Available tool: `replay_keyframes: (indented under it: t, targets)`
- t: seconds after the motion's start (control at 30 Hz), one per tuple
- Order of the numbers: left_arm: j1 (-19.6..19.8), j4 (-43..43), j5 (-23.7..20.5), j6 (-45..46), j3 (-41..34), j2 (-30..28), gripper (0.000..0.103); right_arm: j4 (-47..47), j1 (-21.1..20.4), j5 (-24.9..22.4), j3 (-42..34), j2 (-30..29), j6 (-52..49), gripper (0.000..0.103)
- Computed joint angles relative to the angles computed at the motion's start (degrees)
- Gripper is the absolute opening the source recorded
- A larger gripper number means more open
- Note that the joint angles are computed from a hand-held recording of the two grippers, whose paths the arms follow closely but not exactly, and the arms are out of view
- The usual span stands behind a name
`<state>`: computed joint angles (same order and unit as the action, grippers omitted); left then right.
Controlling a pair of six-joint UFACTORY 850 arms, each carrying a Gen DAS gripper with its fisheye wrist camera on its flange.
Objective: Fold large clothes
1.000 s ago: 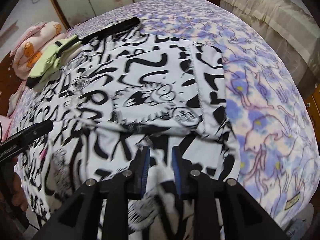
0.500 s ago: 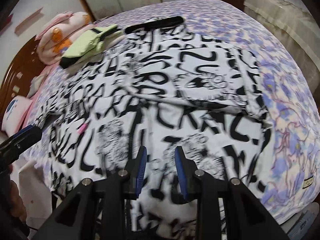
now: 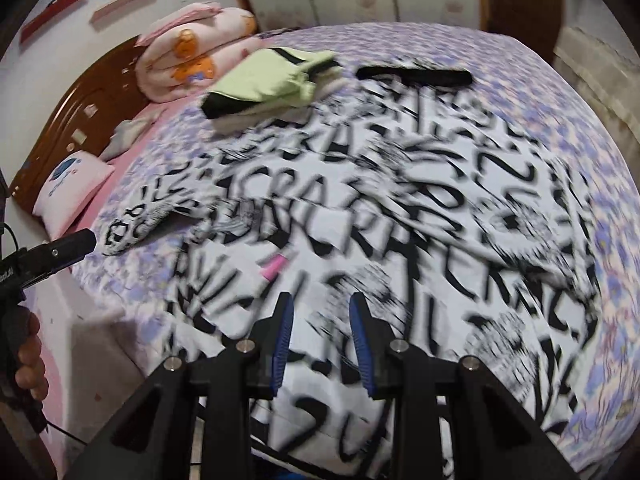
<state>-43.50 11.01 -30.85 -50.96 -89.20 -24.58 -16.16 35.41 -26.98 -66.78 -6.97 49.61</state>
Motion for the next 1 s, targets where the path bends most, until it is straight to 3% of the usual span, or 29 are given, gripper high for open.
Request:
replay_keyframes:
  t: [0.3, 0.4, 0.57, 0.8, 1.0]
  targets:
    - [10.4, -8.9, 3.6, 2.7, 4.6, 2.8, 0.093, -1.3, 0.7, -1.6, -20.0, -12.7, -4.9, 0.029]
    - [13.9, -10.7, 3.9, 2.8, 5.1, 1.9, 0.093, -1.0, 0.6, -2.4, -26.9, -17.7, -6.5, 0.029]
    - [19.9, -21.8, 4.4, 7.0, 5.8, -1.8, 0.093, 2.2, 0.0, -3.7, -37.2, -26.6, -10.5, 0.029]
    - [23.6, -19.9, 0.3, 3.2, 3.5, -8.5, 0.09, 9.9, -0.5, -8.5, -49.4, -37.8, -16.8, 0.029]
    - [25.8, -22.2, -2.4, -1.6, 4.1, -11.5, 0.089, 16.2, -0.6, -10.4, -53.0, -42.3, -22.2, 0.029]
